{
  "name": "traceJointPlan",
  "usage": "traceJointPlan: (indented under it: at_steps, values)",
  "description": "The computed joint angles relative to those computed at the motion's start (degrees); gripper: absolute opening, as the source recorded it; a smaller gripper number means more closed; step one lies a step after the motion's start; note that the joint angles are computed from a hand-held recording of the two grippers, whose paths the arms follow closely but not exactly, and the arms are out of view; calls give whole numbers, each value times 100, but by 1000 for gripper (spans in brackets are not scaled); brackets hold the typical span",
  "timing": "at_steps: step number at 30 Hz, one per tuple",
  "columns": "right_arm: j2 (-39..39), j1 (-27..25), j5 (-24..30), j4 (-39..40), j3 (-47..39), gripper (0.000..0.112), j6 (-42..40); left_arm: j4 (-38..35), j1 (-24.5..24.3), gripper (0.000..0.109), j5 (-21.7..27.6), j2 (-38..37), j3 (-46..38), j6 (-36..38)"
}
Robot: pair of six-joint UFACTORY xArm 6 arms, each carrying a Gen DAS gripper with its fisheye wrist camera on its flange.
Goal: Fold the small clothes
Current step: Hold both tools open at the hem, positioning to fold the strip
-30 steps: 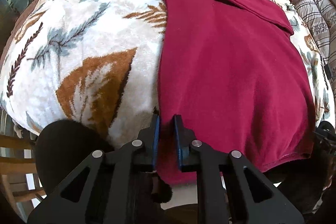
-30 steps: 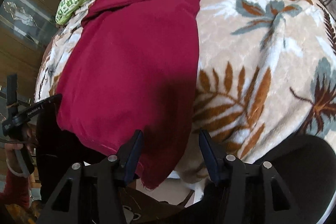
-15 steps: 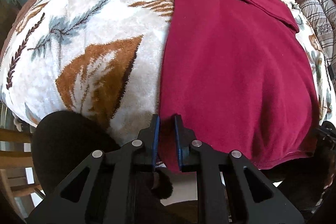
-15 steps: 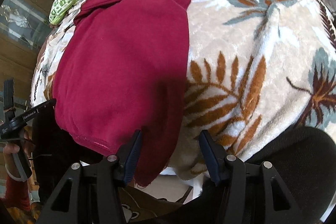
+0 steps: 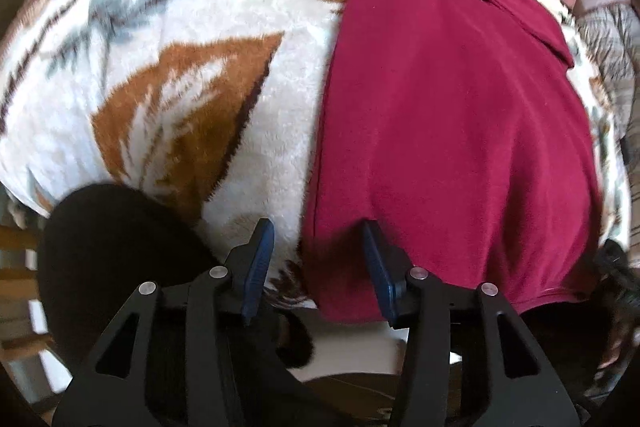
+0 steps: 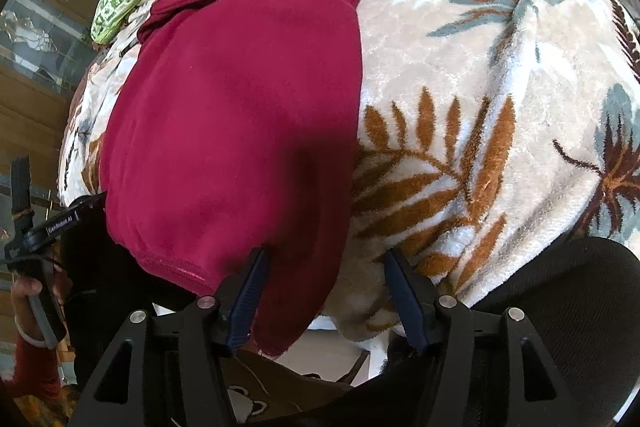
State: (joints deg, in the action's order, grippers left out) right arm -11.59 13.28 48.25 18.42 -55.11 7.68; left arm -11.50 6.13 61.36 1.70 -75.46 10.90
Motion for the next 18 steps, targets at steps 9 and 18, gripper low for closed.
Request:
traceJointPlan:
  at_steps: [9, 18]
  values:
    - [53, 7, 26, 147, -28, 62, -79, 92, -56, 46, -53, -109, 134, 60]
    - [111, 40, 41, -124, -228, 62, 56, 765, -352, 46, -664, -330, 525, -278]
